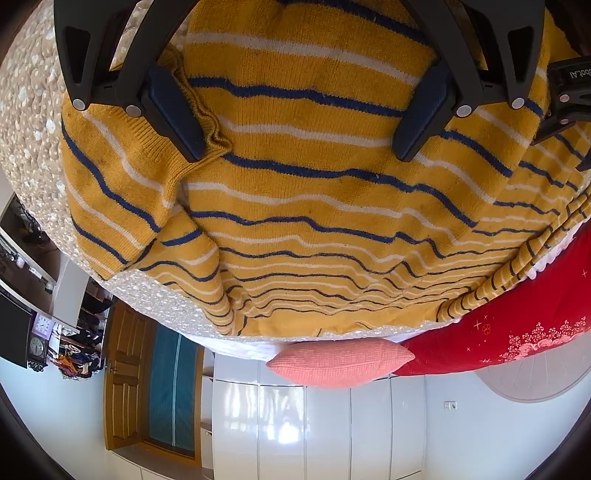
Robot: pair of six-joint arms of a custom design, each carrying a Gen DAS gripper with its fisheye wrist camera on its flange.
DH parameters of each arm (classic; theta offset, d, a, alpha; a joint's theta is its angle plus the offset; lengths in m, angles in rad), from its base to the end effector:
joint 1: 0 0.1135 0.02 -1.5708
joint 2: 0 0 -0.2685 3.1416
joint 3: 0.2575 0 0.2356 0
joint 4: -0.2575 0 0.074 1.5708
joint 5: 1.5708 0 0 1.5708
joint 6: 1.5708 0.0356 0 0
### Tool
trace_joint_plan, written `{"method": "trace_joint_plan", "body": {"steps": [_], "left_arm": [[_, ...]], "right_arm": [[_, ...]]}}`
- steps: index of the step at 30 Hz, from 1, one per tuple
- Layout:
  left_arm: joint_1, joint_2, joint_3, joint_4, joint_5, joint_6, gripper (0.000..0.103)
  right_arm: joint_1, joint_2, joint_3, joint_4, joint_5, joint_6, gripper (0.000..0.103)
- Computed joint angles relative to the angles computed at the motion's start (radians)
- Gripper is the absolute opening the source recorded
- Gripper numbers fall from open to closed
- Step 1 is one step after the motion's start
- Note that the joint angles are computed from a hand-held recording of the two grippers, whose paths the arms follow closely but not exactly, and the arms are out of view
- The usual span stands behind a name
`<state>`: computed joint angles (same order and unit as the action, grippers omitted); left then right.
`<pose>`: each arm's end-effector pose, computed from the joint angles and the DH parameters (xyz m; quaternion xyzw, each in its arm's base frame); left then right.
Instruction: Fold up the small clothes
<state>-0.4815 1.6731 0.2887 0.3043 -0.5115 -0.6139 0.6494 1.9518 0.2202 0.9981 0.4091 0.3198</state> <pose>0.1836 -0.0763 0.0752 -0.1234 0.9324 0.0871 0.3284 0.1852 0.1229 0.0568 -0.0653 0.8960 0.0212 0.4387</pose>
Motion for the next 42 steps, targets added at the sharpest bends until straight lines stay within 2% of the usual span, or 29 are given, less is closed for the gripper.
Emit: {"method": "trace_joint_plan", "body": {"steps": [17, 42], "left_arm": [[-0.019, 0.018, -0.012, 0.033, -0.026, -0.007, 0.103], [-0.013, 0.006, -0.027, 0.053, -0.033, 0.010, 0.103]], "right_arm": [[0.030, 0.056, -0.037, 0.121, 0.053, 0.003, 0.102], [0.062, 0.088, -0.050, 0.175, 0.106, 0.007, 0.102]]}}
